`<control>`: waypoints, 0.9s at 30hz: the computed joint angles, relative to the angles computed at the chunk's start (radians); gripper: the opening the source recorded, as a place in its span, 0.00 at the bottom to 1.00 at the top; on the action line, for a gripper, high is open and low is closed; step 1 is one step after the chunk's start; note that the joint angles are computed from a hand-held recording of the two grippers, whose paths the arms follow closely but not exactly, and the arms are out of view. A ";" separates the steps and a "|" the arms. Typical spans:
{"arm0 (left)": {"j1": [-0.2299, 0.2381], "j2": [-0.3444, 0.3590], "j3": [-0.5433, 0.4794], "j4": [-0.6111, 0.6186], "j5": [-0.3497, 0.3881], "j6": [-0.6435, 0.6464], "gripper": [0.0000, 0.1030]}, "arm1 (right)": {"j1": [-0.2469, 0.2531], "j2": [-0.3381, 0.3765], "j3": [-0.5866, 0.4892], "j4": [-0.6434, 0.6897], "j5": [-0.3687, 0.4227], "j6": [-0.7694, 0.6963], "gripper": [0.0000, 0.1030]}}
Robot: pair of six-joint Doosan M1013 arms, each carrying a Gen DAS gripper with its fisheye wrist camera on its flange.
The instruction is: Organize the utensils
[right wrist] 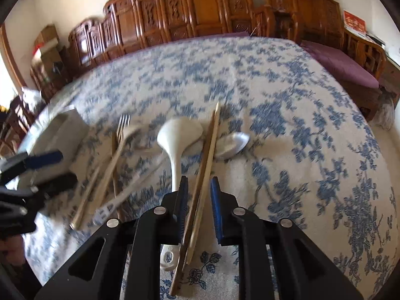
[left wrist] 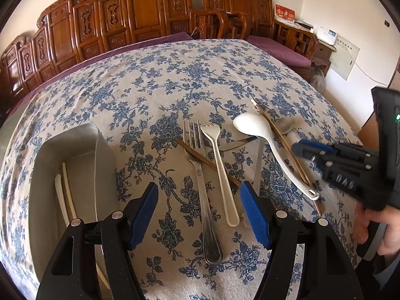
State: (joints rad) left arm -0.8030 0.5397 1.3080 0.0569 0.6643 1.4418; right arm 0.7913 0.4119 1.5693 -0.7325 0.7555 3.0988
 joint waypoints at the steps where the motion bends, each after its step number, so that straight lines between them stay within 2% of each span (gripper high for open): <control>1: 0.000 0.000 0.000 0.000 0.000 0.002 0.63 | -0.002 -0.001 0.003 0.003 0.006 0.011 0.20; 11: -0.004 0.008 -0.006 -0.002 0.003 0.001 0.63 | -0.007 0.024 -0.027 0.074 0.048 -0.090 0.20; 16: -0.004 0.012 -0.011 -0.003 0.006 -0.003 0.63 | 0.001 0.043 -0.057 0.077 0.105 -0.139 0.20; 18: -0.004 0.013 -0.012 -0.001 0.006 -0.005 0.63 | 0.005 0.054 -0.076 0.075 0.149 -0.168 0.16; 19: -0.004 0.014 -0.013 -0.002 0.007 -0.004 0.63 | 0.006 0.057 -0.081 0.073 0.172 -0.170 0.06; 22: -0.006 0.019 -0.019 -0.012 0.011 0.003 0.63 | -0.003 0.034 -0.050 0.083 0.129 -0.123 0.06; 25: -0.007 0.029 -0.031 -0.030 0.017 0.021 0.55 | 0.001 0.012 -0.024 0.036 0.122 -0.043 0.06; 27: -0.006 0.041 -0.043 -0.063 0.029 0.048 0.43 | 0.001 0.000 -0.009 0.011 0.114 0.006 0.06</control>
State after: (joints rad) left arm -0.8091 0.5804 1.2649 -0.0065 0.6930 1.4893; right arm 0.7920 0.4122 1.5603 -0.7217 0.8694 3.1050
